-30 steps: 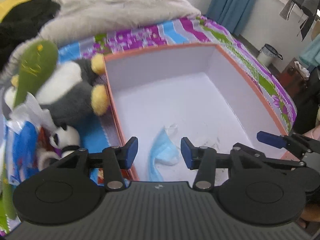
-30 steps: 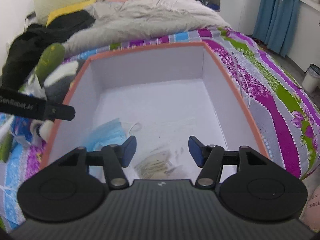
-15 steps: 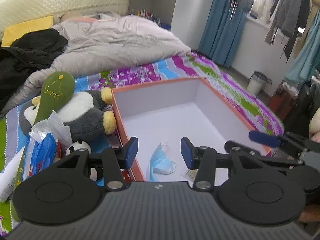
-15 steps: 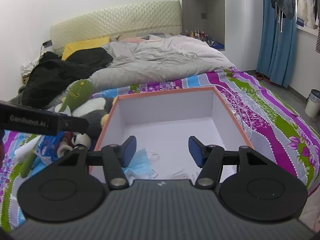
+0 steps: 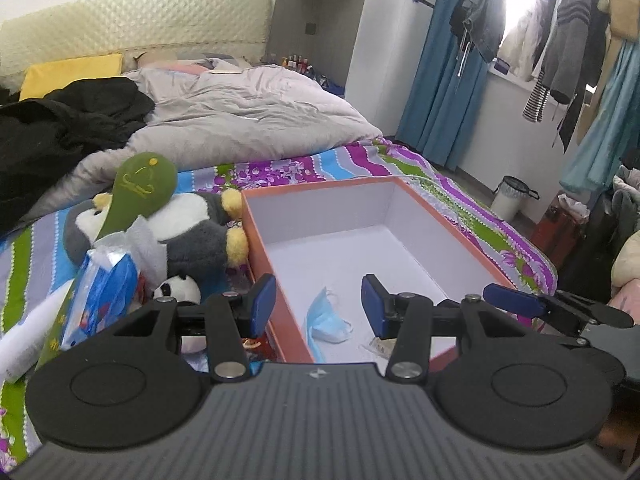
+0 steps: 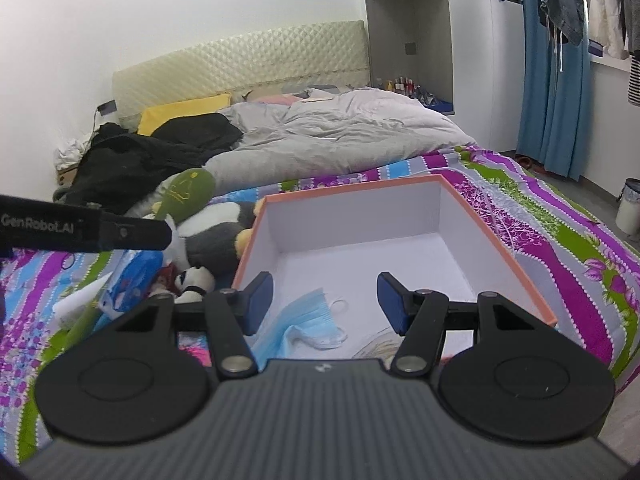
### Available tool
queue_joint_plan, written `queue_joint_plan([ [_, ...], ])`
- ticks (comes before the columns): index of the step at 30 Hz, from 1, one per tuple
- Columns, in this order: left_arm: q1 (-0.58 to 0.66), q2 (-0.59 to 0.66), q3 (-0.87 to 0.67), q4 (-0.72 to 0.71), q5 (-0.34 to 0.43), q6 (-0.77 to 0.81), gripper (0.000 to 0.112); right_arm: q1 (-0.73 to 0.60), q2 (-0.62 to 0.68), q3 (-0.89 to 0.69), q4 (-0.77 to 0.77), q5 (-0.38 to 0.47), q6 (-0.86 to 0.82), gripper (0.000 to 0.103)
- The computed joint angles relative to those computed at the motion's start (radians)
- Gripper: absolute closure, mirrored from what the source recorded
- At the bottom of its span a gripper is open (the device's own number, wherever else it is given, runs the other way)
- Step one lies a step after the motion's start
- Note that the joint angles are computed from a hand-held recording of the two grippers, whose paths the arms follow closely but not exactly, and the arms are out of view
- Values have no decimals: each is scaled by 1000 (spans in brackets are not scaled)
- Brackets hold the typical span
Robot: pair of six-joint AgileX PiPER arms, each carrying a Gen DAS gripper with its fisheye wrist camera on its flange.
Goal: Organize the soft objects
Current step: 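Withdraw both open grippers from the shoebox back toward the pile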
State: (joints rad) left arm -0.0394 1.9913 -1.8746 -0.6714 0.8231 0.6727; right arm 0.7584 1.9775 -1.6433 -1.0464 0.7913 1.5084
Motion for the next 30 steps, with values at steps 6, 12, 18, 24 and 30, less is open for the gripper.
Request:
queue_joint_plan([
  [6, 50, -85, 161, -68, -42, 74, 59, 41, -8, 24, -9, -10, 57, 43],
  [12, 101, -120, 243, -108, -31, 125, 59, 82, 7, 2, -1, 8, 51, 43],
  [18, 149, -167, 322, -140, -43, 196, 59, 124, 18, -17, 12, 24, 37, 43],
  [24, 209, -208, 387, -170, -25, 243, 59, 156, 41, -58, 62, 47, -1, 43],
  [30, 275, -251, 466, -191, -13, 296, 59, 196, 58, -92, 81, 79, -23, 43],
])
